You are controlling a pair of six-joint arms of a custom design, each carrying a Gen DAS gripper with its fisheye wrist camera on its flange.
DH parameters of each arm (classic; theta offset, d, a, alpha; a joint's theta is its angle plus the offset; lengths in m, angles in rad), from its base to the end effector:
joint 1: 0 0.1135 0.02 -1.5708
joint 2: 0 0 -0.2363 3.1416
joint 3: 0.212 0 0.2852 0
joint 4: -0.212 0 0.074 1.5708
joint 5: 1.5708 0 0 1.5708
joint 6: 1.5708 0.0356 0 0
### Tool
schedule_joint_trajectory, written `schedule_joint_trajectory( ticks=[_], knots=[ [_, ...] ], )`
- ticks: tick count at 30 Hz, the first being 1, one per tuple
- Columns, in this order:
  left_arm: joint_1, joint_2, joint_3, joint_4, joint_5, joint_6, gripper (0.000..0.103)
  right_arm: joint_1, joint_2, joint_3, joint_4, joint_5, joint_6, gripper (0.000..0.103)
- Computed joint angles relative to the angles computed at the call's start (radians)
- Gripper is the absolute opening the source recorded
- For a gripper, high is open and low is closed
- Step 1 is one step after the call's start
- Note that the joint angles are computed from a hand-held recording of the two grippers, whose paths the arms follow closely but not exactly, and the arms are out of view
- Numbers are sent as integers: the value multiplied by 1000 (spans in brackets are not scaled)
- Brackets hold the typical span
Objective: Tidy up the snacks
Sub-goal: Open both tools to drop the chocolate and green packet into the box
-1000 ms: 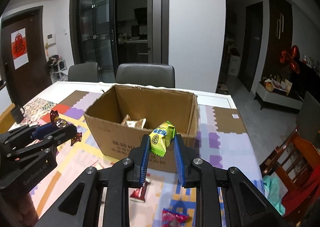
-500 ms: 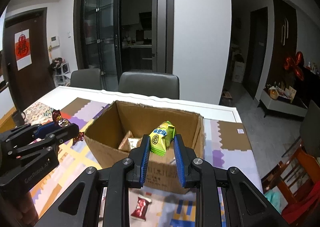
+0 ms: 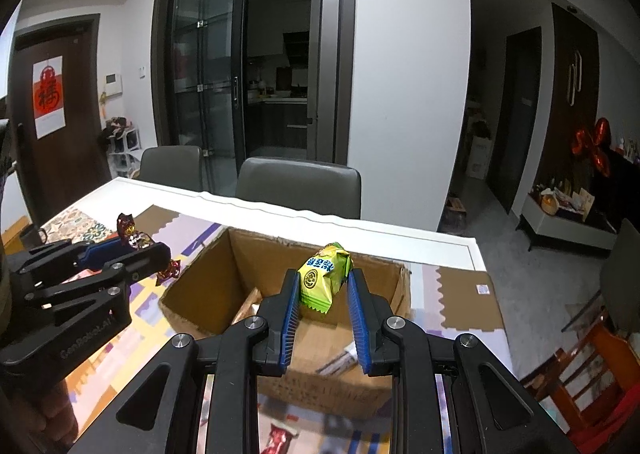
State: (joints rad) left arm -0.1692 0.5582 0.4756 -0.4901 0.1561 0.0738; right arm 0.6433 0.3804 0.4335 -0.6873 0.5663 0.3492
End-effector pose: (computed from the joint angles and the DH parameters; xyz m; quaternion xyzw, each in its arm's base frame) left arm 0.1904 -0.0381 0.2163 0.1431 0.8644 -0.0911 0.4733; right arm 0.1392 0.0805 0.2143 -0.0008 0.8660 -0.0129 0.4998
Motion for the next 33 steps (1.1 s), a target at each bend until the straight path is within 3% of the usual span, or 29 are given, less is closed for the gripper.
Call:
schedule_joint_trajectory(
  ticks=[17,23,33],
  knots=[
    [-31,297,53,221,-3,-1,28,-202,177,-15,223,-190,-148,25],
    [-27,358,75,231,2,-17,28,-227,271,4,283,-229,-180,25],
    [-51,391,98,220,4,-29,31,-232,305,23,288,-243,-198,26]
  ],
)
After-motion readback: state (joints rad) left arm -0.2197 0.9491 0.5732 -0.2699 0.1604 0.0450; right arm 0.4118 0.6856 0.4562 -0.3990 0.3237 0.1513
